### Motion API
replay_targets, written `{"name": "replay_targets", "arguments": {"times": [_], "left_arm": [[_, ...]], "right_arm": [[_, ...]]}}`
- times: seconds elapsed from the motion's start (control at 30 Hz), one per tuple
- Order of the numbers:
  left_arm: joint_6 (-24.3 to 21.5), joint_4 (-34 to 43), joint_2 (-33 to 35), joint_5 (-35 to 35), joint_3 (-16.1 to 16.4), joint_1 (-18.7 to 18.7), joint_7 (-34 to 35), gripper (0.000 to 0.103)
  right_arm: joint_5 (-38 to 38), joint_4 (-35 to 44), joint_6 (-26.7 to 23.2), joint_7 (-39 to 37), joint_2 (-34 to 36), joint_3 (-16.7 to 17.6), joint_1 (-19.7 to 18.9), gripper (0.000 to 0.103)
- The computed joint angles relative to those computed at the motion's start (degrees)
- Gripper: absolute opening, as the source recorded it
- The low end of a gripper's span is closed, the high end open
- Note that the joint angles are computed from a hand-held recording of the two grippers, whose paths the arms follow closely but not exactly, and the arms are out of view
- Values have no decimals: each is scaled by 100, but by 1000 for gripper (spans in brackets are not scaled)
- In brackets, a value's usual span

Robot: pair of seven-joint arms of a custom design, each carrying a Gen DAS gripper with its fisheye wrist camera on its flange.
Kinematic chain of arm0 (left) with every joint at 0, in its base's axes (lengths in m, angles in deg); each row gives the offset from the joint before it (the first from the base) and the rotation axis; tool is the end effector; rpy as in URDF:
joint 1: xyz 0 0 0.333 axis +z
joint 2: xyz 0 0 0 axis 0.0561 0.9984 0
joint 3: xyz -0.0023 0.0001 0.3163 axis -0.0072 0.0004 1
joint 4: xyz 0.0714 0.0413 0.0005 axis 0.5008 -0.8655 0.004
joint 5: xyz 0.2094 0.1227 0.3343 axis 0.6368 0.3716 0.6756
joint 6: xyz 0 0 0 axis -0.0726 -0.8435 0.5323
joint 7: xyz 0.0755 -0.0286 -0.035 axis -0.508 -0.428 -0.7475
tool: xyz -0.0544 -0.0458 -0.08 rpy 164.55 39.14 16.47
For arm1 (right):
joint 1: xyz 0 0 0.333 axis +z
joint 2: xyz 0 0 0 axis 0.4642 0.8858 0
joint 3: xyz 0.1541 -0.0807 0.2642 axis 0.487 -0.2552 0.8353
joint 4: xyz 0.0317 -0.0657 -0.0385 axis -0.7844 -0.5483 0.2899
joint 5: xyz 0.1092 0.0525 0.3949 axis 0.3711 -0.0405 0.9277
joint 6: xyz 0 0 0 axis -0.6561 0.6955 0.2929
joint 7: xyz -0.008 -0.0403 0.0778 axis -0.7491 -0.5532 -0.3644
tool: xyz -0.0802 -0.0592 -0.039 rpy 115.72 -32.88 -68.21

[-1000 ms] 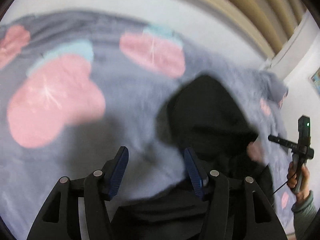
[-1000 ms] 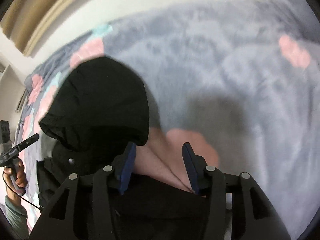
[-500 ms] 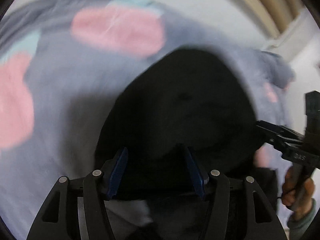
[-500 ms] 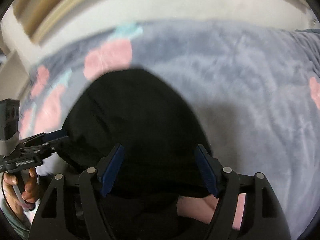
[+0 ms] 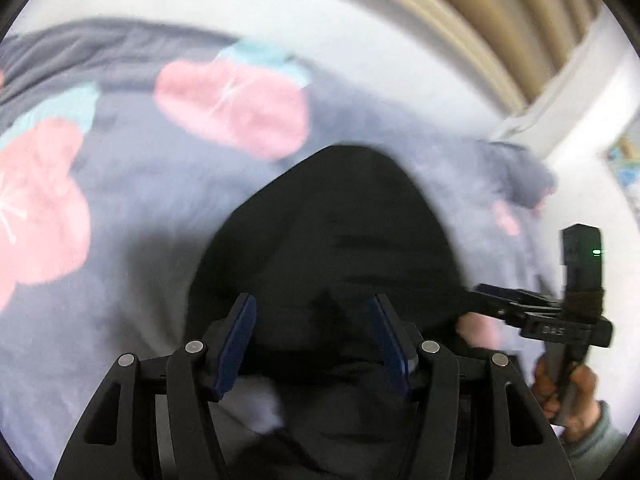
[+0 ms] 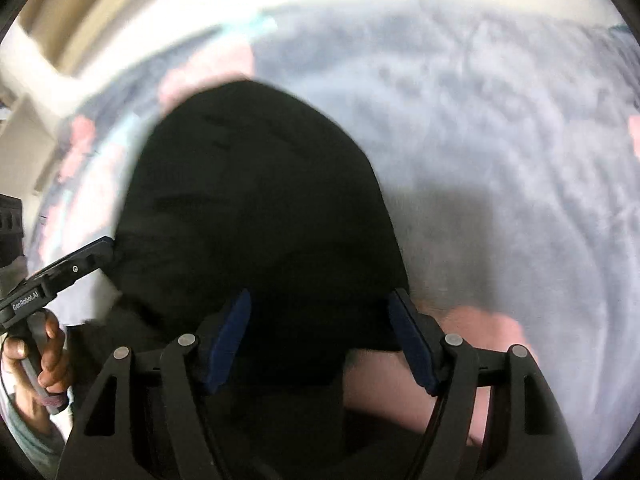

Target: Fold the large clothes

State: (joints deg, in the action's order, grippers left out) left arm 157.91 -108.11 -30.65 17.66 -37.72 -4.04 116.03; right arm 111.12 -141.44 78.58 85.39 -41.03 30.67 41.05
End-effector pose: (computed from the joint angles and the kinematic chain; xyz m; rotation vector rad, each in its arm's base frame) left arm 0.4165 -0.0569 0.4566 -2.2745 1.5255 -1.0502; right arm 0.5312 0.1266 0.4543 -2.2934 1.2512 0.0705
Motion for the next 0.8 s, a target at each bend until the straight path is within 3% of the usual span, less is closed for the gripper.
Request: {"name": "replay_targets", "arguments": {"times": [0.07,0.17,0.2,0.23,0.3,0.47,0.53,0.6,0.63,0.7,0.8], "left_arm": [[-79,51,16,-1,-37,-15,78,61],[-523,257,524,491,-436,485,-482,61],[-648,345,783,304,-310,397,-493,61],[-533,295,909,-80,-34,152,-288,61],[-280,190,946,-579,215,-124,136,61],[-497,201,719,-66,-264,346,174,61],[-449,101,334,167,-54,152,134,61],[-91,-20,-51,-243,176,-171,564,63],[-11,-11,-156,-310,230,-179,646,65],[34,121,-175,-204,202,37,563,81],[-230,507,193,61,341,259,588,81]], "right_arm": [[333,-55,-176,-310,-219,-82,25,75],[312,-175,-78,-531,-355,2,154,75],[64,-251,140,-454,-311,115,205,75],[-131,-262,256,-341,-201,173,243,75],[-472,-176,254,-57,181,232,271,75],[-212,-96,55,-451,308,168,165,75],[-154,-111,-163,-684,139,74,71,75],[52,-36,-367,-915,-4,-38,-5,75],[181,28,-447,-1020,-25,-103,-43,75],[428,159,-537,-1180,-33,-213,-142,75],[412,513,-437,-1111,254,-227,-291,80]]}}
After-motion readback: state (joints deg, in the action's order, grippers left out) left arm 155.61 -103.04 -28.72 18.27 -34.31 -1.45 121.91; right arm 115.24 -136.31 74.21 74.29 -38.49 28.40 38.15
